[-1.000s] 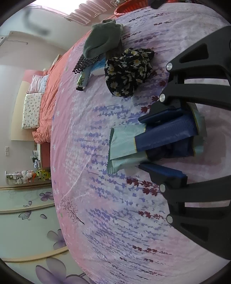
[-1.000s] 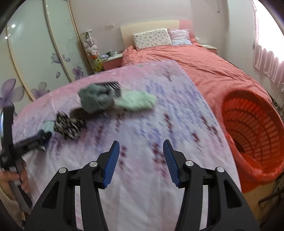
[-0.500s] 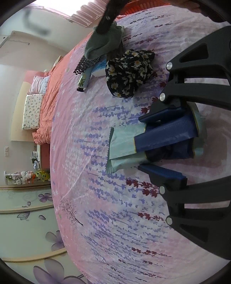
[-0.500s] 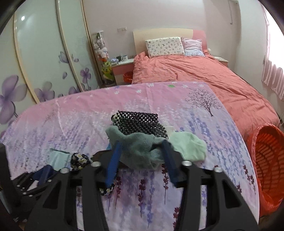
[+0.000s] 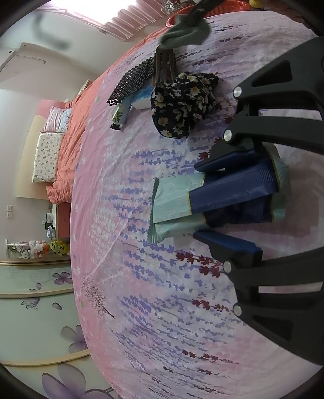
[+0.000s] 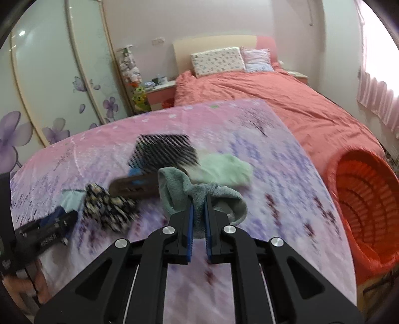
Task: Collect trash
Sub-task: 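Lift the grey sock with the right tool while the left tool holds the packet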
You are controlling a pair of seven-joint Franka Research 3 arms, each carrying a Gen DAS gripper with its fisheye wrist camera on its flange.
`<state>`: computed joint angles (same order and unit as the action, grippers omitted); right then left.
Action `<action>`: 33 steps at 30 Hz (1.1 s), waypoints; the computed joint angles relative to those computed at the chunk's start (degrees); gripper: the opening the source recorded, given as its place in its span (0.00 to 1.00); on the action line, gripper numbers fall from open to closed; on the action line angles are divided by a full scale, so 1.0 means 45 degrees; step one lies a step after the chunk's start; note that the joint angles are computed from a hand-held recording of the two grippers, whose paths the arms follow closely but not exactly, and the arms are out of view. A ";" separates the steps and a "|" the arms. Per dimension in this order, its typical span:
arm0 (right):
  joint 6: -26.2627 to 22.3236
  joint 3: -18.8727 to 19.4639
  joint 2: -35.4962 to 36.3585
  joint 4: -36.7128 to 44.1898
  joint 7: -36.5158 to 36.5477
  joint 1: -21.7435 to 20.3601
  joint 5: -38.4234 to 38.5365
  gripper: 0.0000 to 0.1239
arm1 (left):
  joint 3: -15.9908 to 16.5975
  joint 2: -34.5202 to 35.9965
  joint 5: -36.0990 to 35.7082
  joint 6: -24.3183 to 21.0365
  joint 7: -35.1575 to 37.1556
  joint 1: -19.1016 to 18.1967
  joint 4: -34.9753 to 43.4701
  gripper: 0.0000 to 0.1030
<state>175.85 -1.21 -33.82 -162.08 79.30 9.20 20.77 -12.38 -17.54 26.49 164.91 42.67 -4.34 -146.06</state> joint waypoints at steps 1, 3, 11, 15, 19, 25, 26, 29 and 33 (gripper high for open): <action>-0.0189 -0.0105 -0.0155 -0.0108 -0.0070 -0.0028 -0.0020 0.07 | -0.0001 -0.0001 0.0002 -0.0005 -0.0002 -0.0002 0.0002 0.47; -0.0666 -0.0399 -0.0418 -0.0304 -0.0348 0.0005 -0.0048 0.07 | 0.0002 -0.0004 0.0000 -0.0005 -0.0004 -0.0006 0.0000 0.47; -0.0930 -0.0638 -0.0100 -0.0270 -0.0841 0.0267 0.0367 0.31 | 0.0008 0.0002 0.0016 -0.0005 0.0000 -0.0001 0.0001 0.47; -0.0812 -0.0233 0.0249 -0.0118 -0.0739 0.0027 0.0261 0.33 | -0.0008 -0.0001 0.0040 -0.0059 -0.0015 -0.0002 0.0025 0.47; -0.0978 0.0144 0.0510 0.0001 -0.0481 -0.0347 -0.0044 0.33 | 0.0014 0.0002 0.0021 -0.0018 -0.0004 -0.0011 0.0007 0.47; -0.1077 0.0769 0.0506 0.0014 0.0069 -0.0923 -0.0668 0.34 | 0.0052 -0.0003 -0.0052 0.0058 0.0019 -0.0046 -0.0023 0.47; -0.1096 0.0928 0.0504 0.0011 0.0201 -0.1063 -0.0835 0.34 | 0.0105 -0.0014 -0.0142 0.0133 0.0062 -0.0091 -0.0055 0.47; -0.1124 0.1115 0.0504 0.0004 0.0481 -0.1267 -0.1221 0.34 | 0.0361 -0.0065 -0.0560 0.0492 0.0331 -0.0263 -0.0231 0.47; -0.1094 0.0949 0.0534 0.0011 0.0647 -0.1064 -0.1301 0.35 | 0.0419 -0.0123 -0.0953 0.0729 0.0571 -0.0306 -0.0367 0.48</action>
<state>170.93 3.06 -31.41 -162.03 82.21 4.41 14.92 -10.50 -18.09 22.20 168.19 45.24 -5.71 -147.71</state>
